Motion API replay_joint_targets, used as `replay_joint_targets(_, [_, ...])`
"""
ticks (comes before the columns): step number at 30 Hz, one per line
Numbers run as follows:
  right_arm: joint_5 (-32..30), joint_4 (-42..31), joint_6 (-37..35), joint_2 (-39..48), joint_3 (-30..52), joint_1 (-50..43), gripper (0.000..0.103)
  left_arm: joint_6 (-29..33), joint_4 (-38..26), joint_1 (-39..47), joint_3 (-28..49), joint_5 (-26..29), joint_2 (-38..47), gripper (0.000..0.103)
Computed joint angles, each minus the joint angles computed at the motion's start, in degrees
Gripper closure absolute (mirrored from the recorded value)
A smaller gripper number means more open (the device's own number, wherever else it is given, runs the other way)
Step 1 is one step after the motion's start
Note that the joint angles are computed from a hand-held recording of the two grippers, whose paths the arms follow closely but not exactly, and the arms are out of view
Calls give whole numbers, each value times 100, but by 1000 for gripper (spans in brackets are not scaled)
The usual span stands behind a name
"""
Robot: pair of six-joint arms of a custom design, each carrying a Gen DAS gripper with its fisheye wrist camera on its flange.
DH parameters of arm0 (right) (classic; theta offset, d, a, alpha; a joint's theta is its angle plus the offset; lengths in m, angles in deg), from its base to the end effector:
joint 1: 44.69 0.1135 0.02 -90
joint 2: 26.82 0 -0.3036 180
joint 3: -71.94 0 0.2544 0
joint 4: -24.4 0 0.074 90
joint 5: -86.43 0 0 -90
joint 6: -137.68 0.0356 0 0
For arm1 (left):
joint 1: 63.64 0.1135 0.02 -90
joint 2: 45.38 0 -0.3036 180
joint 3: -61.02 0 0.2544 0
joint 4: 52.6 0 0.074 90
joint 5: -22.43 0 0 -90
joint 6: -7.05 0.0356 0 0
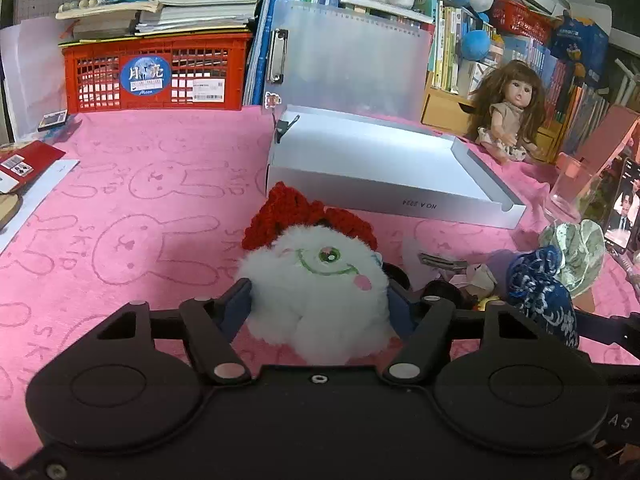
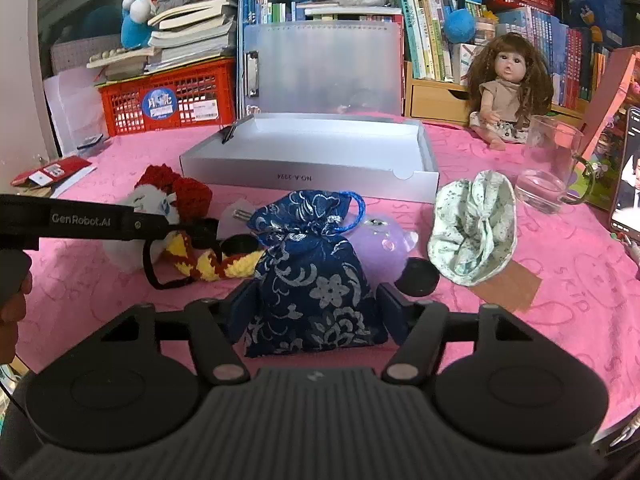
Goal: Organize objects
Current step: 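Grasp the blue floral pouch with the right gripper while the left gripper grasps the white plush, then carry the pouch and white plush into the white box and release both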
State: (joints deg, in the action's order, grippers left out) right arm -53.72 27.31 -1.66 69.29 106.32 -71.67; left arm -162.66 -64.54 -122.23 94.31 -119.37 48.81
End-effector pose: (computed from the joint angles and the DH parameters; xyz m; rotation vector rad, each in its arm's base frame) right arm 0.2111 -0.0768 0.1085 -0.6965 2.0675 0.4230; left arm 0.1251 -0.1512 0.1023 -0.5611 2.1312 0.0700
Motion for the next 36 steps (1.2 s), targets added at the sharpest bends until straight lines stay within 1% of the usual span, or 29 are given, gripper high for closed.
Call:
replay_joint_targets(6, [-150,-120,65,-137,34,-113,43,-278,-495,-197,124,-207,-190,37])
replay_joint_targets(13, [-267,-361,213,-245,168,-213,45,-503,-1092,-391,271,-445,-488,37])
replay_joint_targets(19, [-479,-467,309,-424,258,-279,46,-324,-1251,-353,357,-524,-711,37])
replay_joint_targets(23, [-512,-334,532,-475,307,-223,46,122,-1078,-182,358,-509,-935,37])
replay_joint_targets(27, [-483,-211,935,-506,476,-91,46,795,-721,132,326,-450,-1218,37])
replay_joint_targets(31, [-411,-149,1391,-480,710,89,46,1602,-224,592,331,-275,-1401,37])
replay_joint_targets(36, [-238,9,1995,-372,1072,409,46,2737,642,1328,349,194,-1455,37])
